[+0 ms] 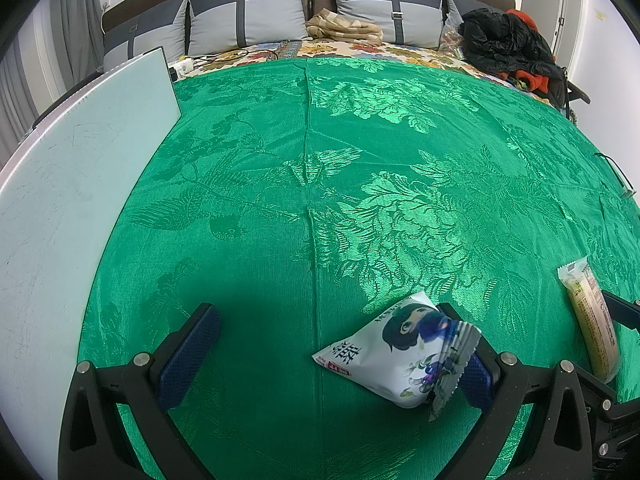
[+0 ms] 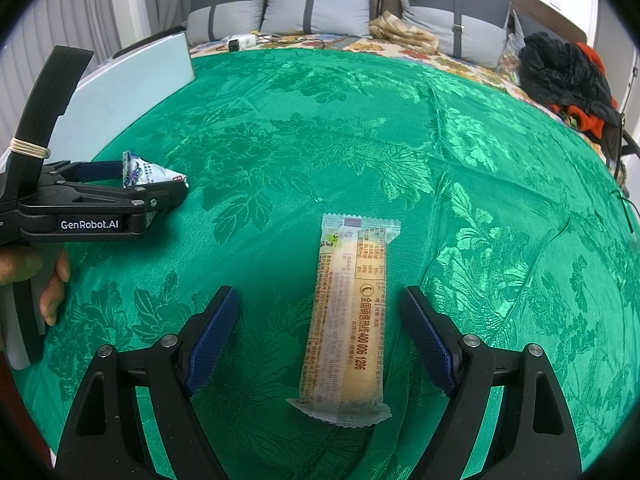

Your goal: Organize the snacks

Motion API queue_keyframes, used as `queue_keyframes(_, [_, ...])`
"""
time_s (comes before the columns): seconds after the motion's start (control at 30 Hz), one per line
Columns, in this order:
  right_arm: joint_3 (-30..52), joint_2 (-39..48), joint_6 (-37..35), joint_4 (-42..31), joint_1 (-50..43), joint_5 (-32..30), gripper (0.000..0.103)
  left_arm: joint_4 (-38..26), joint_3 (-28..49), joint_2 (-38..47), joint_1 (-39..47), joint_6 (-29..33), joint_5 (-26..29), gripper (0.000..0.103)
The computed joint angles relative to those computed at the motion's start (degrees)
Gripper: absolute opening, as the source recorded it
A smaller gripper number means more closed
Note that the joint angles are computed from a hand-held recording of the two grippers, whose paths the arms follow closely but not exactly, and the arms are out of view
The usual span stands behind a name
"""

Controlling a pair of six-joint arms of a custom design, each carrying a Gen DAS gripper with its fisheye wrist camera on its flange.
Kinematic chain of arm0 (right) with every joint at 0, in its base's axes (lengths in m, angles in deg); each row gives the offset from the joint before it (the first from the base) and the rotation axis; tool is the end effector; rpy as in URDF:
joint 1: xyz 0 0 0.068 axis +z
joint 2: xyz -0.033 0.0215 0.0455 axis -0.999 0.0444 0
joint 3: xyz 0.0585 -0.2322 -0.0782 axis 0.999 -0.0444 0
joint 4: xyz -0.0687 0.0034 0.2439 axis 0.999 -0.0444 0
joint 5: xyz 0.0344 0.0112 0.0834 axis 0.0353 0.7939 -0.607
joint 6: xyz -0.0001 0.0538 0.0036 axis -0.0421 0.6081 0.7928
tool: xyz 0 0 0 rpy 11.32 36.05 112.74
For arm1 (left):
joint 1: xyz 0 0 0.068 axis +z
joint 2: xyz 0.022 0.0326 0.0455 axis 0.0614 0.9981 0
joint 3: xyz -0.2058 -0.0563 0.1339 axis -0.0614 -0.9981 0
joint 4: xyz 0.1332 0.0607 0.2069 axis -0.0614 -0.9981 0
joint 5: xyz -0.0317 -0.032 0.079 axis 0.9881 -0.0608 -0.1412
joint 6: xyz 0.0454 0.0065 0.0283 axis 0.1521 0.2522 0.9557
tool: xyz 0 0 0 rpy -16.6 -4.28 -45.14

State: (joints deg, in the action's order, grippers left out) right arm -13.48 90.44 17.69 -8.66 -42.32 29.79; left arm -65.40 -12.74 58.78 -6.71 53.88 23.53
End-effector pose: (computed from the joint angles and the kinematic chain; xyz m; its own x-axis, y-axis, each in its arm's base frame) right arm 0.1755 0.1545 0.1927 -0.7792 0.0016 -0.6268 -0.0062 0.9999 0.0104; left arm 0.3234 -0.0637 0.2092 -0.7456 0.3187 -0.5853 0.4014 0.9158 -0.0127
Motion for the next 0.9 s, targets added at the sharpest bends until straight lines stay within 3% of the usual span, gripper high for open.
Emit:
queue_keyframes(0.73, [-0.2, -0.2, -0.1, 0.2, -0.1, -0.3, 0.088, -1.5, 1.2, 0.6, 0.2, 1.0, 0.5, 0.103])
queue_keyframes(0.83, [3.3, 1.3, -4.4, -3.5, -3.8, -6.9, 0.09, -10.0, 8.0, 4.2, 0.9, 4.3, 1.7, 0.103])
queue_keyframes(0.9, [7.7, 2.9, -5.9, -8.2, -9.0, -15.0, 0.088, -12.9, 9.8, 4.8, 1.6, 4.9, 3.8, 0.101])
